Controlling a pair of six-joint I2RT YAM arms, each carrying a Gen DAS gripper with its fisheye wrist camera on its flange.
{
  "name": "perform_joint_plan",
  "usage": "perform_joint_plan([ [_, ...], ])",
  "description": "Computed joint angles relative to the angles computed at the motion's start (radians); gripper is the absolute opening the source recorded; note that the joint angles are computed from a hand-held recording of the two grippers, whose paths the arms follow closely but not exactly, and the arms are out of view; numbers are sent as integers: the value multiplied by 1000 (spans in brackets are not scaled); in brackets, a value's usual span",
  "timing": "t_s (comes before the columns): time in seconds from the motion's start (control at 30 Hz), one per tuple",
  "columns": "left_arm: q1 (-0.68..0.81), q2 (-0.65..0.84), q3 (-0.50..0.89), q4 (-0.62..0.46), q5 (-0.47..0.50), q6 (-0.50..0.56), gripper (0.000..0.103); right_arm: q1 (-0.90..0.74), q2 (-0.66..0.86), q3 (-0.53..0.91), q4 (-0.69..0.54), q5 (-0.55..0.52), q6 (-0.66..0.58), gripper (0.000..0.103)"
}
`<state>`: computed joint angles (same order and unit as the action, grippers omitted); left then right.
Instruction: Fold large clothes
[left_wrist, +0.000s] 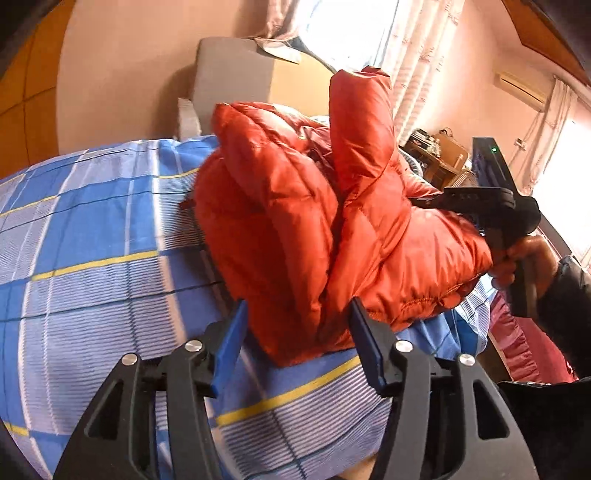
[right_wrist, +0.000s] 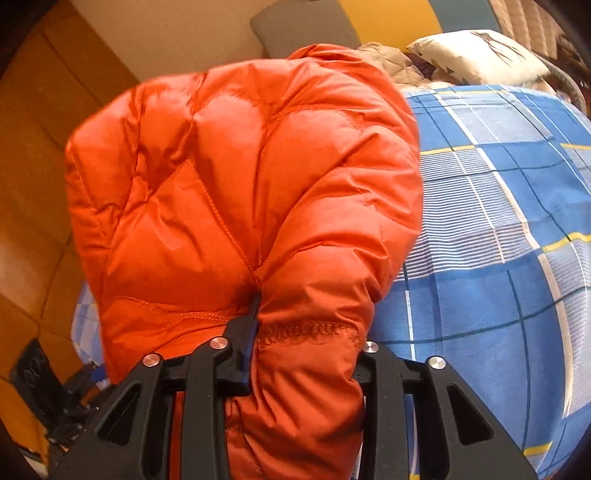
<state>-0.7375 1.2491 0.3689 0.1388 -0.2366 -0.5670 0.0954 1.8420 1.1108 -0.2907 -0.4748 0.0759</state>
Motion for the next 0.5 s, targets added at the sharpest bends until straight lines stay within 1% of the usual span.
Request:
perform_joint_plan([
  [0.03,-7,23,1,14,-19,-5,57,2,-13,-8,2,2,8,39],
  [0.07,-13,-5,-16,1,-34,-18,57,-5,-3,4,3,-1,15,45],
  [0.1,-19,-32,-32,-20,-58,-41,56,-5,-25,-4,-6,20,25,51],
  [0.13,-34,-58,-36,-54,-87,-64,56,2,-56,-19,-4,69,32,55],
  [0.17,-35,-90,-56,-66,-98,-80,56,9,-80,-38,13,113,30,62],
  [0.23,-32,-152,-97,-89,-125,-132,56,52,-151,-77,37,245,28,64],
  [0.37,-31,-235,-139,-158,-182,-204,56,140,-258,-147,113,417,62,64],
  [0.43,-68,-238,-120,-245,-265,-269,56,180,-280,-138,125,462,91,64],
  [0.47,-76,-251,-120,-270,-281,-285,57,206,-281,-120,126,475,92,64],
  [0.5,-89,-259,-116,-300,-308,-310,62,225,-276,-102,118,482,94,64],
])
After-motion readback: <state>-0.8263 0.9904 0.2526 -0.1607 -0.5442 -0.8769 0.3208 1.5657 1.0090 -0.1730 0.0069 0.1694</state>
